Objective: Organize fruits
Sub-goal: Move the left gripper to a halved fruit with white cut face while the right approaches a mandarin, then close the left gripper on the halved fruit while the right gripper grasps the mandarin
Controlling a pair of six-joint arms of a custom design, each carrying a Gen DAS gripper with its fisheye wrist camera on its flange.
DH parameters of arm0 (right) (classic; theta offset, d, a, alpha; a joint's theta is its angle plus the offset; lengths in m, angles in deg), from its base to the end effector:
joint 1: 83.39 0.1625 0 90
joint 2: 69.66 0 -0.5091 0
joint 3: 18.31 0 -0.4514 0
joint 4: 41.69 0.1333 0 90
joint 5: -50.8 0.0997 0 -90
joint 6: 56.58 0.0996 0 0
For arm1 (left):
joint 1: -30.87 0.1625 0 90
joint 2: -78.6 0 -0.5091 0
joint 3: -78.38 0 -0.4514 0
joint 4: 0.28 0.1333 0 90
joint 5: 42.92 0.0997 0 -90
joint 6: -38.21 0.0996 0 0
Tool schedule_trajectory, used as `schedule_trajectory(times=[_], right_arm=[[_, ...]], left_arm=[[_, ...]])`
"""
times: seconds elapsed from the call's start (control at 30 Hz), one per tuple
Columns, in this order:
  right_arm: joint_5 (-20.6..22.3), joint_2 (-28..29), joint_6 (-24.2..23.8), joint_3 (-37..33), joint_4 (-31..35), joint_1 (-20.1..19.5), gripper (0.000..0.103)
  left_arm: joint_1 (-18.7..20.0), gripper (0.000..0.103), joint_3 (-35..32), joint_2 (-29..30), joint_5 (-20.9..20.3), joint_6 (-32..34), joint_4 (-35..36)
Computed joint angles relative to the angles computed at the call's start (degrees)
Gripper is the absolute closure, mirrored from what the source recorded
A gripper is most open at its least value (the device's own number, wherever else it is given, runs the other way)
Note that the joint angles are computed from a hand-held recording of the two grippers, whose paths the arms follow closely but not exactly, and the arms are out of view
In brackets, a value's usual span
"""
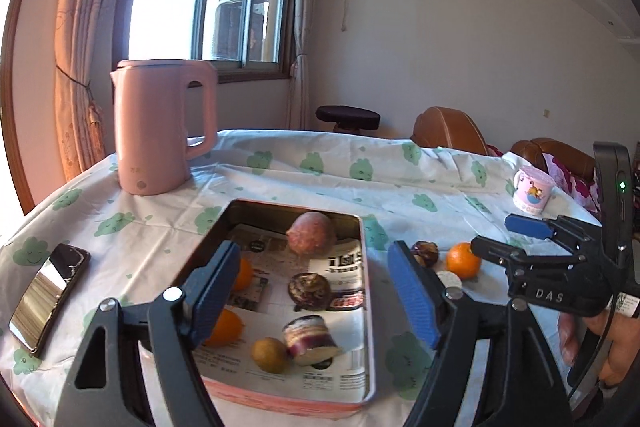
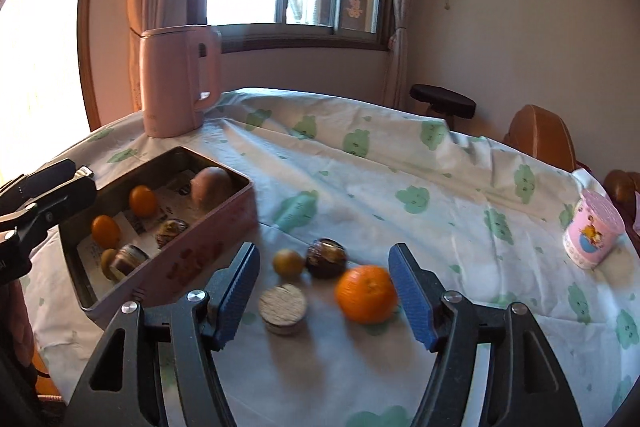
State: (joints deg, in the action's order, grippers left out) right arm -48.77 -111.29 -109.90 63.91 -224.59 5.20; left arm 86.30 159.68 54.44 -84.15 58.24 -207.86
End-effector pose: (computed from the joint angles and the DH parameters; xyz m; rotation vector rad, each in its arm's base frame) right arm 0.0955 -0.8646 0.2259 0.9667 -2.2126 0.9593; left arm -0.2914 -0.7898 0.0460 0.4690 2.1138 -1.3297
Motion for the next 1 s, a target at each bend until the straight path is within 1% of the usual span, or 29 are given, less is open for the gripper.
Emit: schedule_trajectory(times=[0.07,0.17,0.3,0.47,0.53,0.57,0.6,0.63,0.67,0.7,0.77,0.8,0.83,0.9,1.0], right_arm=[[-1.0,-0.6,1.3,-0.2,-1.1,-1.0,0.034],[-0.6,-1.4,3.1,-0.2,-0.8,-2.1,0.034],[-0.5,-1.7,4.3,-0.3,-0.9,-3.0,0.034],[0.2,-1.9,5.7,-0.6,0.1,-3.8,0.034],[0.2,-1.7,5.8,-0.9,0.3,-3.9,0.034],[0.1,-1.6,6.0,-1.1,0.4,-3.9,0.034],[0.2,-1.6,6.3,-1.3,0.6,-4.0,0.034],[0.3,-1.6,6.6,-1.4,0.9,-4.0,0.034],[0.5,-1.6,6.7,-1.5,1.1,-4.1,0.034],[0.5,-1.5,6.8,-1.6,1.2,-4.1,0.034],[0.5,-1.4,6.8,-1.9,1.4,-4.0,0.034],[0.5,-1.2,7.0,-2.2,1.7,-4.0,0.034],[0.5,-1.2,7.3,-2.4,2.2,-3.9,0.034],[0.6,-0.9,7.5,-3.0,2.9,-3.8,0.034],[0.6,-0.4,7.6,-3.7,3.9,-3.5,0.034]], left_arm=[[-0.4,0.025,-1.6,1.4,-0.1,0.2,2.3],[-0.9,0.025,-3.8,3.0,-0.4,0.1,6.1],[-1.2,0.025,-7.0,4.9,-1.0,-1.3,12.6],[-0.8,0.025,-11.6,7.0,-2.0,-4.7,23.2],[-0.5,0.03,-13.3,7.6,-2.4,-6.3,27.7],[-0.3,0.036,-14.1,7.8,-2.8,-7.5,30.5],[0.0,0.04,-14.9,7.9,-3.5,-8.9,33.3],[0.3,0.041,-15.6,8.0,-3.9,-10.3,35.8],[0.4,0.049,-16.4,8.2,-3.9,-11.6,38.0],[0.6,0.059,-16.8,8.2,-4.4,-12.0,38.9],[0.6,0.065,-18.0,9.0,-4.1,-11.1,39.8],[0.8,0.068,-18.3,8.9,-4.7,-11.7,41.2],[0.9,0.068,-18.2,8.7,-5.4,-12.0,41.4],[1.3,0.068,-17.4,7.9,-8.1,-12.5,41.3],[1.6,0.068,-16.1,7.1,-9.3,-13.0,39.4]])
